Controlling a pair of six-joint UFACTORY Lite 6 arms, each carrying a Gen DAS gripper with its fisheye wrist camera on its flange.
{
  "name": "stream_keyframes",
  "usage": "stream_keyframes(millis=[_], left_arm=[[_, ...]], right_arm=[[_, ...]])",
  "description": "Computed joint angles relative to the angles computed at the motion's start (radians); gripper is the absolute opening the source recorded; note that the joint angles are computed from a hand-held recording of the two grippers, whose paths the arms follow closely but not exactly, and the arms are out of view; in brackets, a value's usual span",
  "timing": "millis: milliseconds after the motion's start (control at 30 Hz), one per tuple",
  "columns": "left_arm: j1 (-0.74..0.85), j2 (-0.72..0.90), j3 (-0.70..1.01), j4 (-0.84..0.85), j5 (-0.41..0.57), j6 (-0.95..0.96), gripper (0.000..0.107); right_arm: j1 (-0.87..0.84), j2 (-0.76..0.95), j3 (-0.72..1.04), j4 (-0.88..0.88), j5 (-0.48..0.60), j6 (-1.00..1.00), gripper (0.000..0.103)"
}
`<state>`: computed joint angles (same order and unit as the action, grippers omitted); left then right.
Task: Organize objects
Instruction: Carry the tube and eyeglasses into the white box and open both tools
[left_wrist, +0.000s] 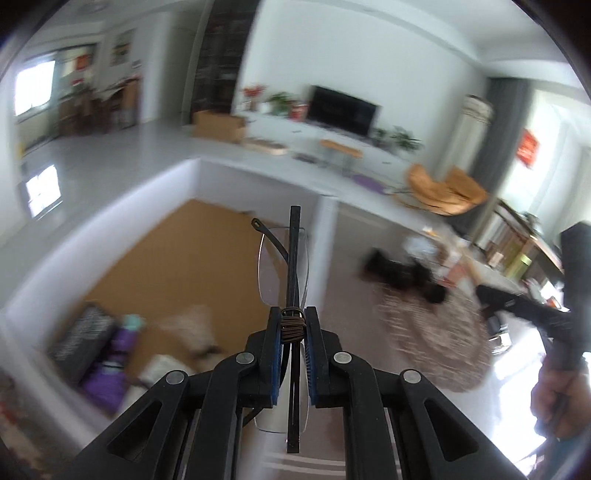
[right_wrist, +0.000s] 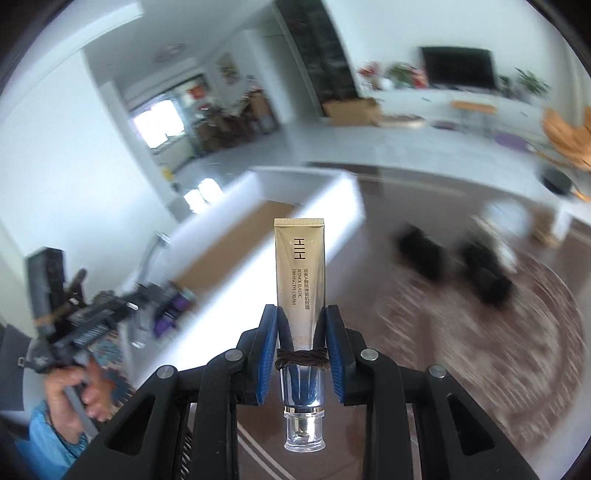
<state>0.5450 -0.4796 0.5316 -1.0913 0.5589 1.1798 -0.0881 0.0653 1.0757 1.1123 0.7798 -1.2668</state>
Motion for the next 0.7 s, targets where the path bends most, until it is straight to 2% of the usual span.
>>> stream_keyframes(millis=[67, 167, 333, 367, 400, 433, 467, 500, 567, 700], left_arm=[[0.092, 0.125, 0.063, -0.012, 0.005, 0.056, 0.011], [0.150, 0.284, 0.134, -0.004, -0.053, 0.086, 0.011], [0.092, 0.429, 0.200, 0.070, -0.177, -0.003, 0.013], [0.078, 0.456, 0.215, 0.122, -0.201, -0.063, 0.017], [0.070, 0.476, 0.222, 0.160, -0.219, -0.109, 0.031], [0.067, 0.488, 0.225, 0.170, -0.228, -0.128, 0.055], [0.075, 0.487, 0.220, 0.146, -0.229, -0.105, 0.066], [0.086, 0.472, 0.200, 0.080, -0.235, -0.043, 0.074], [0.113, 0.438, 0.167, -0.053, -0.222, 0.094, 0.076], [0.143, 0.371, 0.101, -0.131, -0.208, 0.179, 0.077]], right_arm=[[0.162, 0.045, 0.072, 0.016, -0.080, 0.062, 0.026], [0.362, 0.175, 0.227, -0.011, -0.173, 0.175, 0.026], [0.564, 0.483, 0.559, -0.178, -0.257, 0.412, 0.027], [0.585, 0.541, 0.618, -0.211, -0.255, 0.459, 0.028], [0.601, 0.593, 0.673, -0.248, -0.253, 0.512, 0.036], [0.612, 0.640, 0.722, -0.283, -0.250, 0.562, 0.044], [0.615, 0.678, 0.756, -0.298, -0.250, 0.591, 0.058], [0.611, 0.686, 0.749, -0.274, -0.267, 0.578, 0.061], [0.588, 0.624, 0.637, -0.130, -0.302, 0.446, 0.063], [0.523, 0.485, 0.408, 0.044, -0.348, 0.216, 0.077]])
